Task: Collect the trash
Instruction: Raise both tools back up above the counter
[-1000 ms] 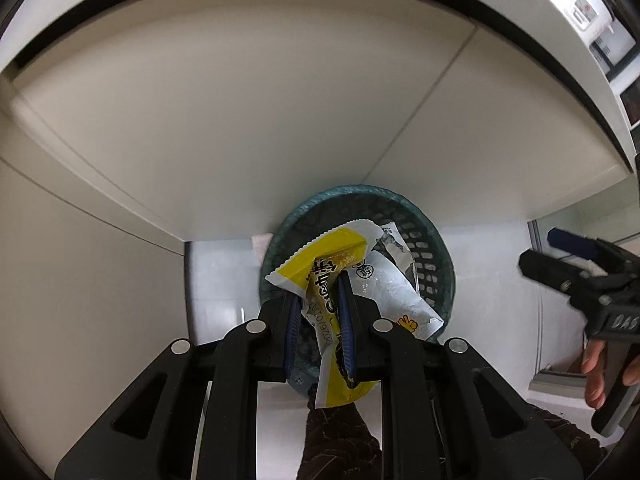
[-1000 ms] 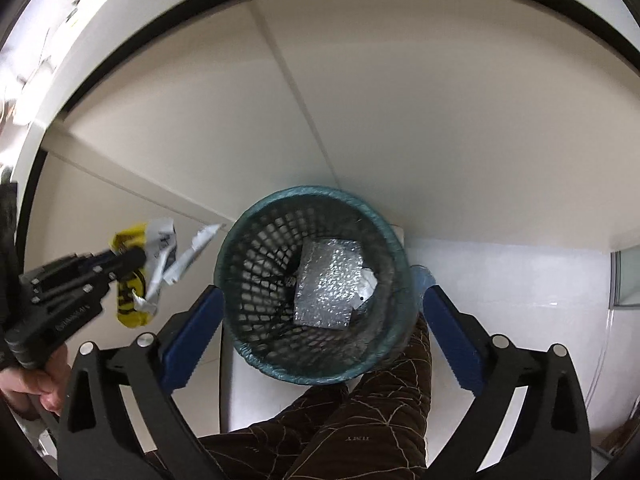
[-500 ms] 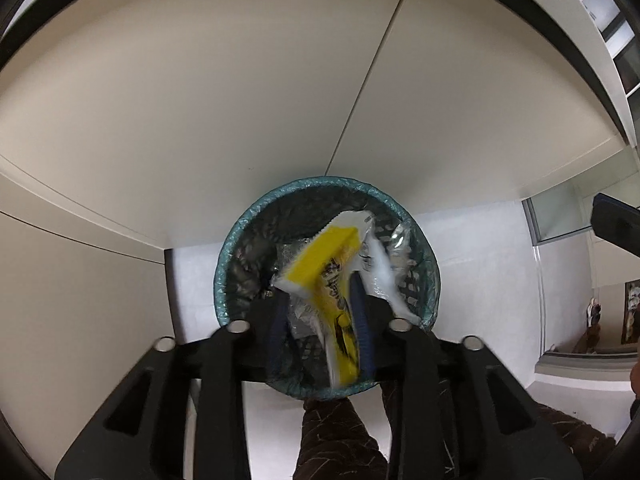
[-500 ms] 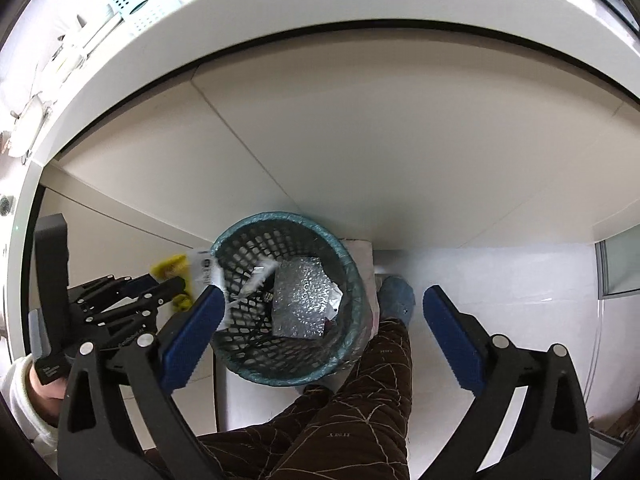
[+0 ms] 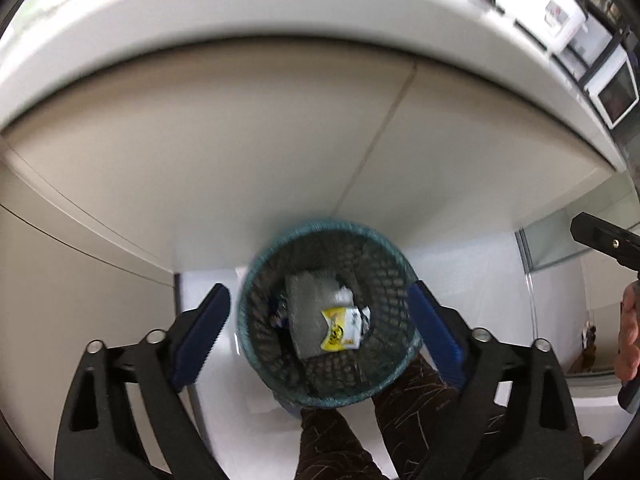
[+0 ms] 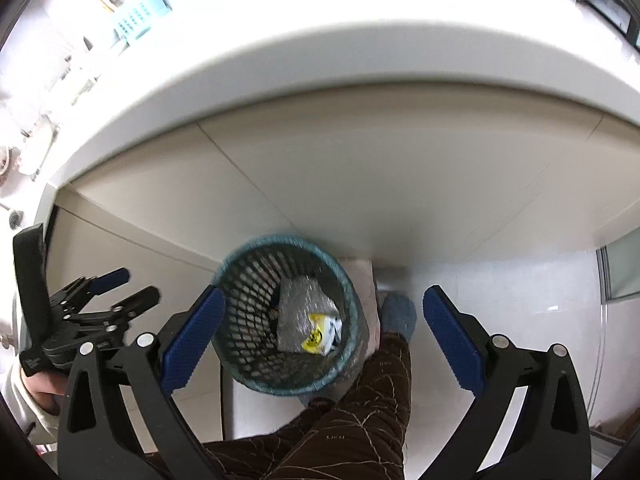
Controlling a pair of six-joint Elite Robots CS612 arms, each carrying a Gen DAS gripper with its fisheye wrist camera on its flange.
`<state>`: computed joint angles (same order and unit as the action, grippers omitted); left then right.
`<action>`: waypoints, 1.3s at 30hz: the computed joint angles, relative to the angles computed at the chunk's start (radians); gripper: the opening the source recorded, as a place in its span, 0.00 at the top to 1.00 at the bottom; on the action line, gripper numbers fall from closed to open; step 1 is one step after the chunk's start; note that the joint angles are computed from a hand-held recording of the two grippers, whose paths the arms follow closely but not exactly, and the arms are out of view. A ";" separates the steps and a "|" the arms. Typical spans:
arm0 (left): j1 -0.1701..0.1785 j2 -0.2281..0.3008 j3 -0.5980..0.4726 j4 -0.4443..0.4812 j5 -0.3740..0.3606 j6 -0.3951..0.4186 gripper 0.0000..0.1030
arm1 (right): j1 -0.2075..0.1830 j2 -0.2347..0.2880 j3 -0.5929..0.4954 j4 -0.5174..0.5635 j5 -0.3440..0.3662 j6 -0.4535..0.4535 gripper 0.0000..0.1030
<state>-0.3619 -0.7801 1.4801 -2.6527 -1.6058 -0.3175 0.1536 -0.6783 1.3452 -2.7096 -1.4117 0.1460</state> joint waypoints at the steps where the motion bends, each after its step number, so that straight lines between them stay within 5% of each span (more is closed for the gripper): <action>1: 0.002 -0.011 0.002 -0.002 0.010 -0.005 0.12 | 0.000 -0.005 0.000 -0.010 -0.003 -0.002 0.07; 7: 0.016 -0.050 -0.014 -0.031 0.033 -0.054 0.06 | 0.001 -0.029 -0.028 -0.029 -0.030 -0.027 0.07; 23: 0.016 -0.066 -0.115 -0.013 0.104 0.001 0.06 | -0.008 -0.073 -0.079 -0.048 -0.124 -0.096 0.07; 39: 0.038 0.028 -0.339 0.082 0.136 -0.024 0.06 | -0.011 0.047 -0.328 0.009 -0.095 -0.079 0.07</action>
